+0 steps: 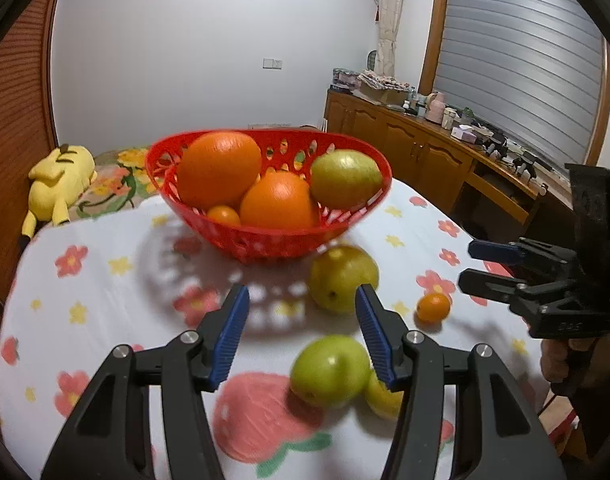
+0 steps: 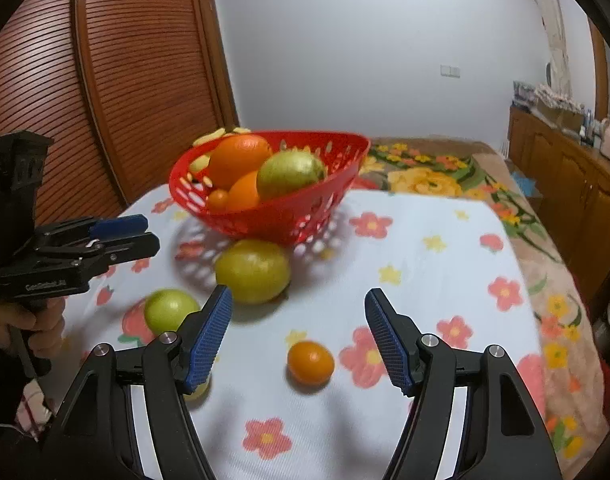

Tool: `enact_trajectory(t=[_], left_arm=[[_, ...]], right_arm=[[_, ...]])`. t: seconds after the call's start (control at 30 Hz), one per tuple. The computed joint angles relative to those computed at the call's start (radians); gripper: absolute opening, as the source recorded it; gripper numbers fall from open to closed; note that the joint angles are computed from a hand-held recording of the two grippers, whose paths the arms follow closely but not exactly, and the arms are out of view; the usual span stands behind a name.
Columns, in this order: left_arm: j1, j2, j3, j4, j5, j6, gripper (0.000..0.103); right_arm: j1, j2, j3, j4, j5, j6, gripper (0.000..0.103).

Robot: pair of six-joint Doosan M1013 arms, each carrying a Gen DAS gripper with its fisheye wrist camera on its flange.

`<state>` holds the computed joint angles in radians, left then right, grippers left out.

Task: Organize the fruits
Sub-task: 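Move the right tool around a small tangerine while the left tool surrounds a green pear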

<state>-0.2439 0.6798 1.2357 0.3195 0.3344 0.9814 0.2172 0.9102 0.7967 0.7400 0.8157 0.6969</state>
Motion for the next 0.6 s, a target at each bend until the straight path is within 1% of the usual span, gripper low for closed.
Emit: enact_trajectory(t=[0.07, 0.2, 0.27, 0.37, 0.53, 0.6], left_arm=[[-0.001, 0.002, 0.005, -0.037, 0.003, 0.023, 0.056], [-0.003, 0.005, 0.011, -0.074, 0.001, 0.036, 0.056], [-0.003, 0.008, 0.012, -0.103, 0.004, 0.052, 0.056], [-0.003, 0.008, 0.017, -0.116, 0.005, 0.061, 0.056], [-0.002, 0.010, 0.020, -0.165, 0.005, 0.101, 0.056], [-0.003, 0.012, 0.017, -0.180, 0.013, 0.115, 0.056]], right_arm=[[0.001, 0.001, 0.007, -0.014, 0.002, 0.008, 0.071], [0.004, 0.006, 0.015, -0.042, 0.016, 0.032, 0.070], [0.005, 0.008, 0.018, -0.055, 0.020, 0.043, 0.068], [0.008, 0.016, 0.010, -0.092, 0.026, 0.073, 0.065], [0.012, 0.038, -0.025, -0.167, 0.056, 0.137, 0.060], [0.010, 0.046, -0.038, -0.171, 0.077, 0.151, 0.058]])
